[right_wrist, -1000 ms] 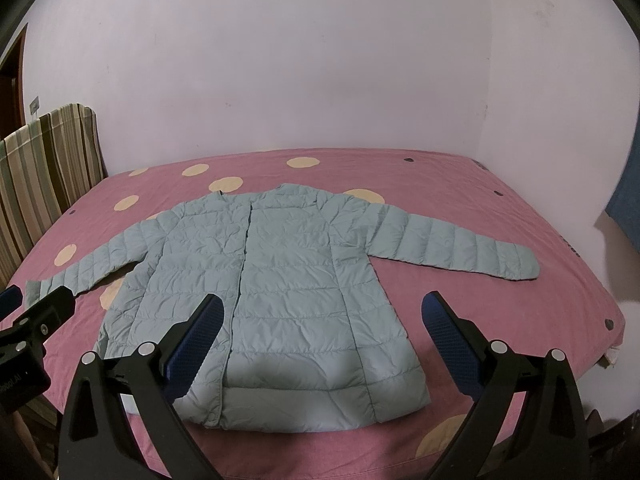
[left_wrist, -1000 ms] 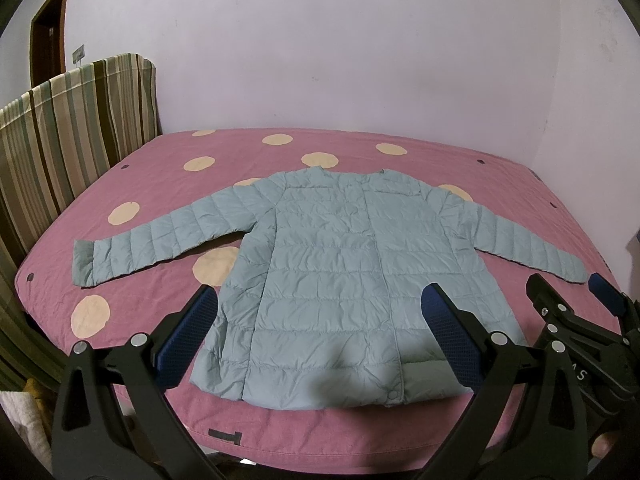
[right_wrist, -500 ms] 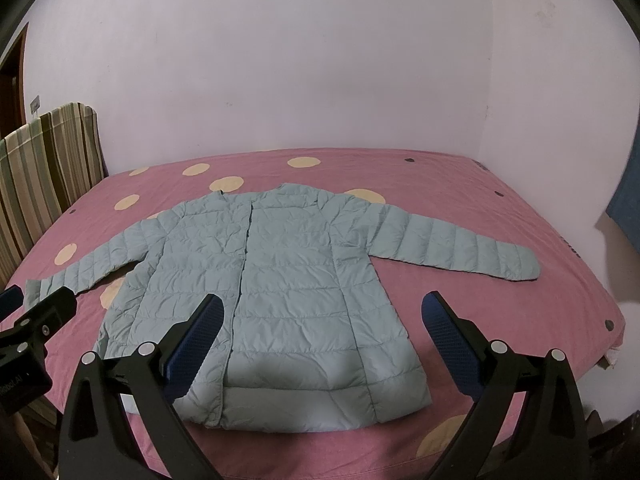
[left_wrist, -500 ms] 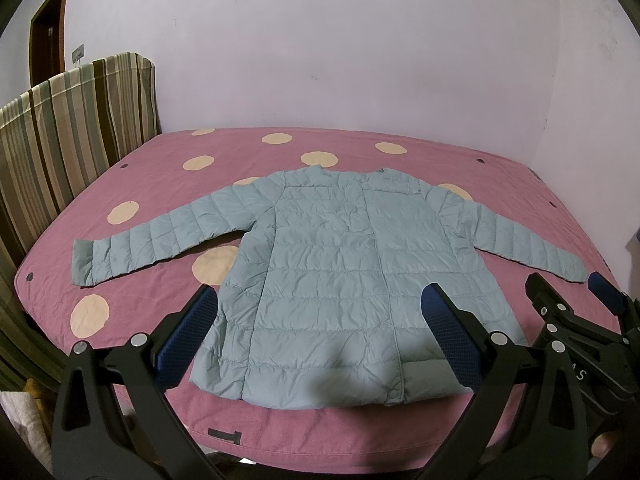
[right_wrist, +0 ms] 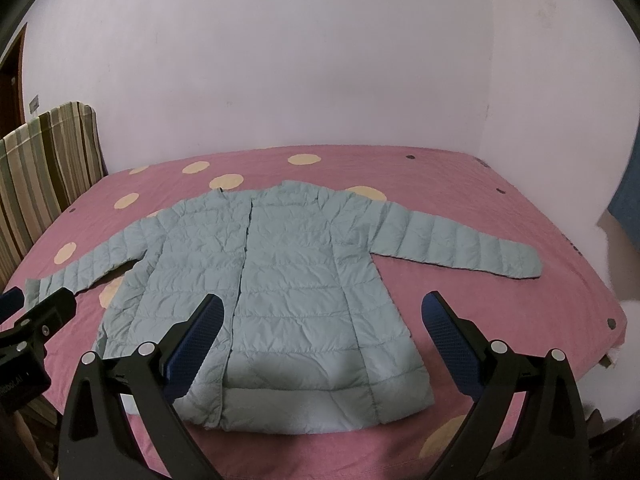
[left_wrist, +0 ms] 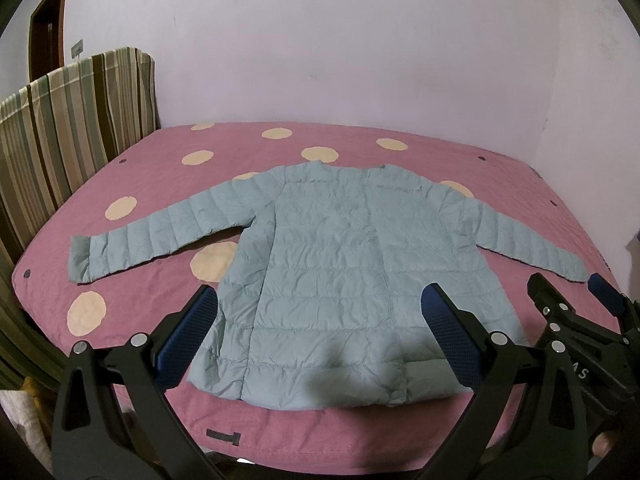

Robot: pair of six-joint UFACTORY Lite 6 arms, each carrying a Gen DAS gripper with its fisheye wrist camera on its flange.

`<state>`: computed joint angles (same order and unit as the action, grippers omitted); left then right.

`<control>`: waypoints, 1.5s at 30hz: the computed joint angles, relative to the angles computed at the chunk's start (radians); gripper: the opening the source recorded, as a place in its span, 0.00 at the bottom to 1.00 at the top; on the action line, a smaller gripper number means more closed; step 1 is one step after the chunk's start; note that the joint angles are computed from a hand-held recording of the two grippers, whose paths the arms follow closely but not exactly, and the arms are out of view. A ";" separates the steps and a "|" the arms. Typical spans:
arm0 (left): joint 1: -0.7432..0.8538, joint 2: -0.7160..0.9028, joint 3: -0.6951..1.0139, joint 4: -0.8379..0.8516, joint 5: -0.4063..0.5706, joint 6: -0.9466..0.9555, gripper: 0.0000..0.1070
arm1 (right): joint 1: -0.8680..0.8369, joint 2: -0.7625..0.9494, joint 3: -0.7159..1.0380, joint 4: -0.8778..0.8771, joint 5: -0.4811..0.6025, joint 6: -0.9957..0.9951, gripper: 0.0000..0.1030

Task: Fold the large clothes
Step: 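Reach the right gripper to the jacket sleeve cuff and grasp it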

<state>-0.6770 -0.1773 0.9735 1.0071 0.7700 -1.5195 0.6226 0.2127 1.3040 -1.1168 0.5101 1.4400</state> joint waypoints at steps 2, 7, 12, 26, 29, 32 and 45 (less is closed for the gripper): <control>0.033 0.020 -0.013 0.009 -0.027 -0.019 0.94 | -0.009 0.006 0.003 0.014 -0.003 -0.010 0.95; 0.189 0.096 -0.021 0.021 -0.095 -0.047 0.94 | -0.076 0.122 0.070 0.003 -0.044 0.023 0.96; 0.386 0.225 -0.010 0.100 -0.114 -0.123 0.94 | -0.242 0.222 0.114 0.037 -0.166 0.015 0.95; 0.845 0.709 0.208 0.267 -0.134 -0.281 0.94 | -0.734 0.772 0.704 0.823 -0.203 -0.589 0.61; 0.886 0.750 0.223 0.267 -0.159 -0.304 0.94 | -0.803 0.851 0.797 0.931 -0.192 -0.635 0.61; 0.910 0.802 0.249 0.250 -0.182 -0.292 0.94 | -0.857 0.936 0.897 1.089 -0.165 -0.731 0.61; 0.911 0.830 0.271 0.236 -0.184 -0.282 0.94 | -0.945 1.221 1.286 1.359 -0.131 -0.828 0.60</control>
